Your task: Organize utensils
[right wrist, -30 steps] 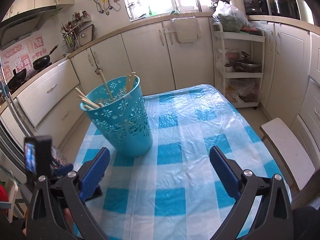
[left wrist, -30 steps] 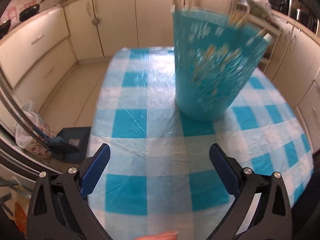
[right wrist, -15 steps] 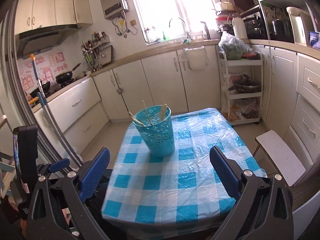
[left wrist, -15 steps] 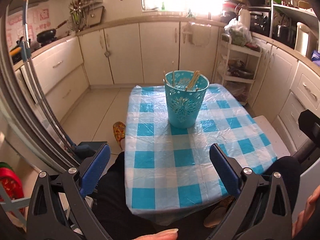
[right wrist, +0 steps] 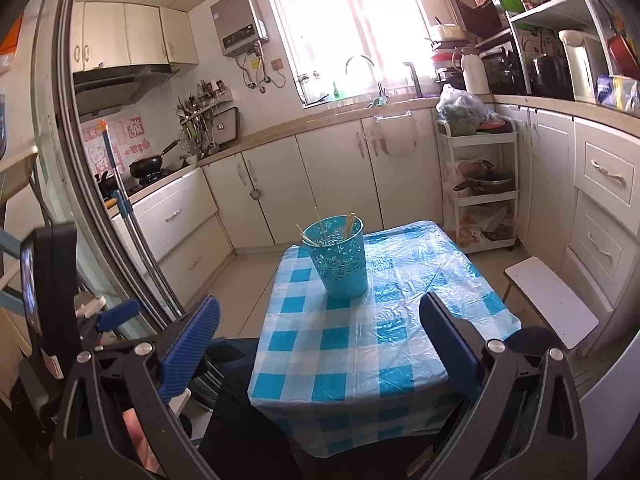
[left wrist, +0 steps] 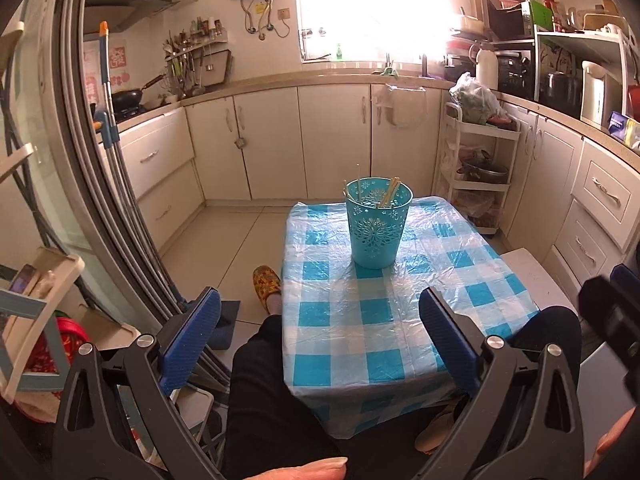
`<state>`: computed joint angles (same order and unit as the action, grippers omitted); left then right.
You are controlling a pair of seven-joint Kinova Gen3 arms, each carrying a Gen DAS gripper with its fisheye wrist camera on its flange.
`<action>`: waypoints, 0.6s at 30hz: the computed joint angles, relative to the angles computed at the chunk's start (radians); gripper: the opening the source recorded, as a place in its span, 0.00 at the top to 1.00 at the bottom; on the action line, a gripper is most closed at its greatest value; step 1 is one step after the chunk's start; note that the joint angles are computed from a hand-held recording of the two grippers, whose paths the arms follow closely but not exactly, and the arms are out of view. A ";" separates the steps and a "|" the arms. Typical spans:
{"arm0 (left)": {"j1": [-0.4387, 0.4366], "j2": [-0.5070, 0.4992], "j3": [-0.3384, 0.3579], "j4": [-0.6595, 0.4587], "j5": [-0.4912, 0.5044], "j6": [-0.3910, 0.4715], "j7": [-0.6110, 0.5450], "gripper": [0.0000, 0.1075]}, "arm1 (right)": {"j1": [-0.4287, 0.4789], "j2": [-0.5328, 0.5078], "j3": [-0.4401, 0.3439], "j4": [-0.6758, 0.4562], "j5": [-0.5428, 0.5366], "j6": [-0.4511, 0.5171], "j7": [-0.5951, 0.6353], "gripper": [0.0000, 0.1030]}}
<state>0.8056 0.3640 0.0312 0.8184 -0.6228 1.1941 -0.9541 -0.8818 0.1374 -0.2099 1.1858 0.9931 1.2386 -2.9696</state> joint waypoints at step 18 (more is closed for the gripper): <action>0.019 -0.117 0.060 0.146 -0.129 -0.032 0.132 0.11 | -0.097 -0.004 -0.034 0.006 0.153 0.103 -0.045 0.07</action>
<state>0.8247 0.2471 0.0912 0.9647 -0.7517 1.1623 -0.8217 -0.9784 0.1334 -0.2438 1.1917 1.1459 1.3417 -3.0149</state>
